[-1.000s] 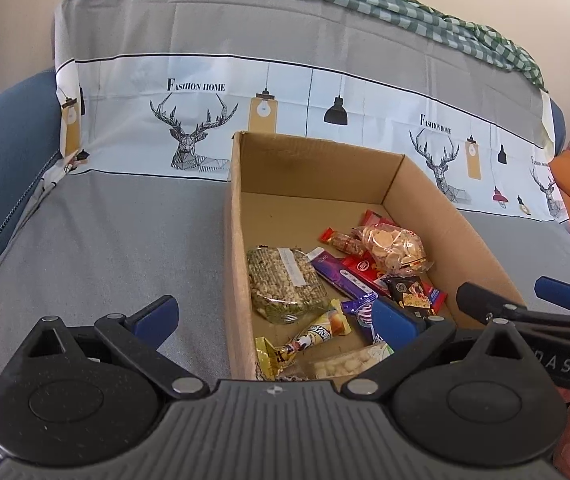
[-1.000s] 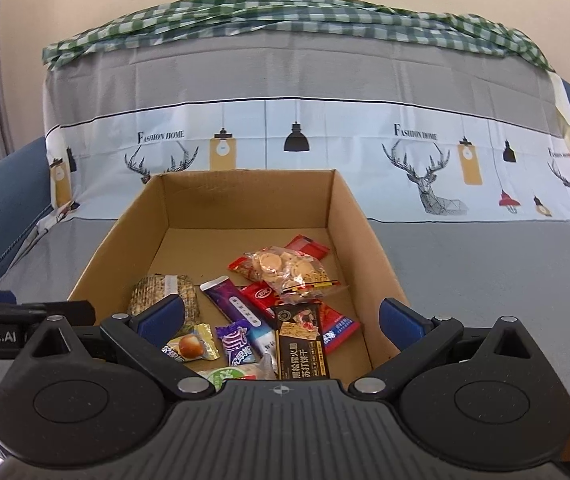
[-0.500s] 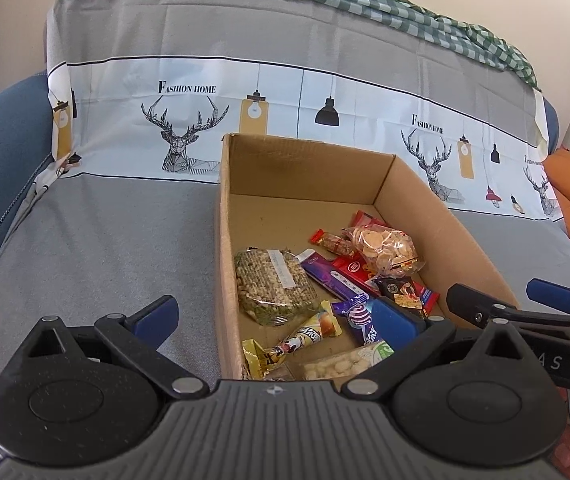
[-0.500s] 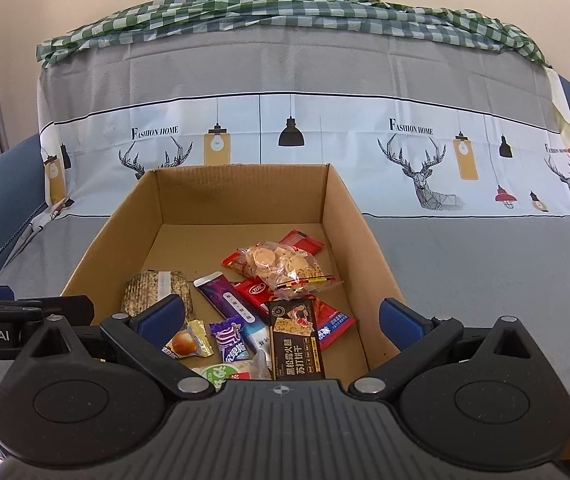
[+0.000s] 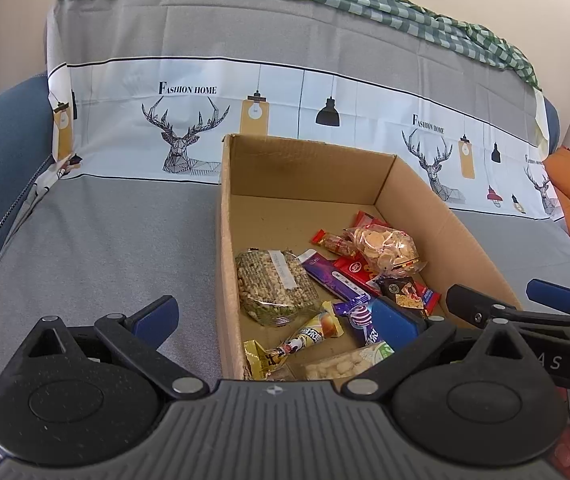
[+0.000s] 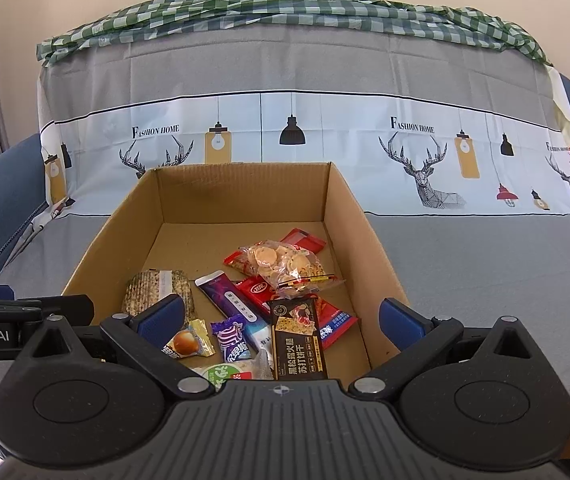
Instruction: Organize snacks
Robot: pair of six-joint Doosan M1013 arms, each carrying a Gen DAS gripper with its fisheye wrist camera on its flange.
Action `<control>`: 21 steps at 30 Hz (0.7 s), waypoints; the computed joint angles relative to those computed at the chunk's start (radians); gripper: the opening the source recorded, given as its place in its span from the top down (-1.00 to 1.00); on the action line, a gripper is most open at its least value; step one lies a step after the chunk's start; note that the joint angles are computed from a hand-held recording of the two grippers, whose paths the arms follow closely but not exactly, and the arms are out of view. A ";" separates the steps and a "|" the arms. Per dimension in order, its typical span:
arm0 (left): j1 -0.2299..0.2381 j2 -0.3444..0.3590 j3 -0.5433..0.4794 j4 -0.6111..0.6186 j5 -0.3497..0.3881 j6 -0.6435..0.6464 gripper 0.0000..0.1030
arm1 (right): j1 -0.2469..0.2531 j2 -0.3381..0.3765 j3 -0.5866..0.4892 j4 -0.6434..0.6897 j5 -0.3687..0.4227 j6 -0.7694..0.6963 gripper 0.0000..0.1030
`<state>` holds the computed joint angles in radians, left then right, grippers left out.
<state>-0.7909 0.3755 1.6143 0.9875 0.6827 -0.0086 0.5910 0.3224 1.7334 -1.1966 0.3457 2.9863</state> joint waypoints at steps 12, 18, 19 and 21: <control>-0.001 0.001 -0.002 0.004 -0.007 0.004 -0.99 | 0.000 0.001 -0.001 0.005 0.001 -0.007 -0.99; -0.001 0.002 -0.002 0.007 -0.009 0.004 -0.99 | 0.000 0.004 -0.001 0.006 0.003 -0.006 -0.99; -0.001 0.002 -0.002 0.007 -0.009 0.004 -0.99 | 0.000 0.004 -0.002 0.008 0.003 -0.008 -0.99; -0.001 0.002 -0.001 0.008 -0.010 0.002 -0.99 | 0.001 0.005 -0.002 0.010 0.005 -0.008 -0.99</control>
<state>-0.7916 0.3771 1.6128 0.9953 0.6727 -0.0063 0.5916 0.3273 1.7313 -1.1870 0.3505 2.9784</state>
